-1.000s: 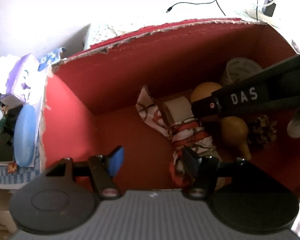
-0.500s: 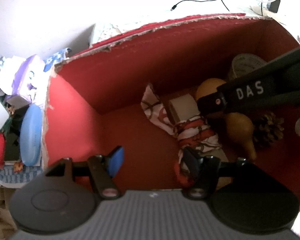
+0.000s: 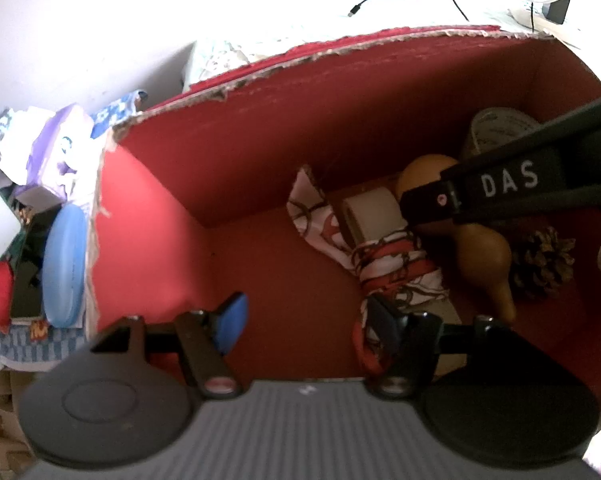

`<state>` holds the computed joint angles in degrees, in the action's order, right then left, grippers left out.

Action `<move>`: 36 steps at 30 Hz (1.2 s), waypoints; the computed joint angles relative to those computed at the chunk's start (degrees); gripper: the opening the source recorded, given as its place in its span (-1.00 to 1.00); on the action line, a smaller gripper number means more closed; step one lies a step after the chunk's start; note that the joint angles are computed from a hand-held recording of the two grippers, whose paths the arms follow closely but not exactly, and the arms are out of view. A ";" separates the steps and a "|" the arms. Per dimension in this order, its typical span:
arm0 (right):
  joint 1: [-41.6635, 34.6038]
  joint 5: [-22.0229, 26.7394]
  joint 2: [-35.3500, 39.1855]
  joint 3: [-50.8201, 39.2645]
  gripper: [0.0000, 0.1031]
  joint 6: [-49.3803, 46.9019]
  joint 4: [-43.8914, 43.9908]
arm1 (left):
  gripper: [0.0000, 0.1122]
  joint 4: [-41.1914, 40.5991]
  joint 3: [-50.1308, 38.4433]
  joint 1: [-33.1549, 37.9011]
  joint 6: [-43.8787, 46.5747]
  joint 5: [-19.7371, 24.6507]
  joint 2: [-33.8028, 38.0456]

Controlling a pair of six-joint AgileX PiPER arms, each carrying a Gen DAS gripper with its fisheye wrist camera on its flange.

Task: Organize objects
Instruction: 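Open the right tool to release the strap inside the box, then withdraw the right tool toward the red floral-printed gift box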

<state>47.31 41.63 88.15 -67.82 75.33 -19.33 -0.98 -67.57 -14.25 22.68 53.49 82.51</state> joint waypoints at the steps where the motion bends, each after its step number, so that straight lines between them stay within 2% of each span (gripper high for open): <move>1: 0.01 -0.05 -0.03 0.04 -0.75 0.12 -0.01 | 0.24 0.07 -0.01 0.00 -0.04 0.13 -0.08; 11: 1.42 2.12 0.45 -1.05 -0.76 2.41 -2.81 | 0.24 0.40 -0.02 0.16 0.12 1.18 -0.99; 22: 5.39 8.97 -0.05 -2.79 -0.73 7.36 -8.59 | 0.24 -0.80 0.67 1.49 1.70 0.70 -2.83; 26: 8.98 11.47 -3.15 -0.22 -0.71 15.41 -13.31 | 0.30 -2.91 -0.33 3.41 1.70 3.31 -5.86; 28: 11.09 13.73 -4.19 0.15 -0.68 18.23 -14.90 | 0.34 -0.71 0.34 -0.11 -2.29 1.79 -6.90; 29: 12.22 14.47 -4.92 0.68 -0.64 20.00 -15.98 | 0.37 -0.59 2.24 0.45 -1.98 0.01 -7.41; 33: 16.35 18.15 -6.55 1.17 -0.62 24.21 -18.76 | 0.37 1.78 1.99 -1.39 -5.97 0.88 -9.98; 36: 19.35 19.91 -7.78 1.79 -0.56 27.43 -20.82 | 0.33 0.94 3.25 0.02 -4.89 -0.29 -10.84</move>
<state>66.66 61.53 80.37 -66.03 102.76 -40.15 -0.04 -64.32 -14.23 17.79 53.20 71.67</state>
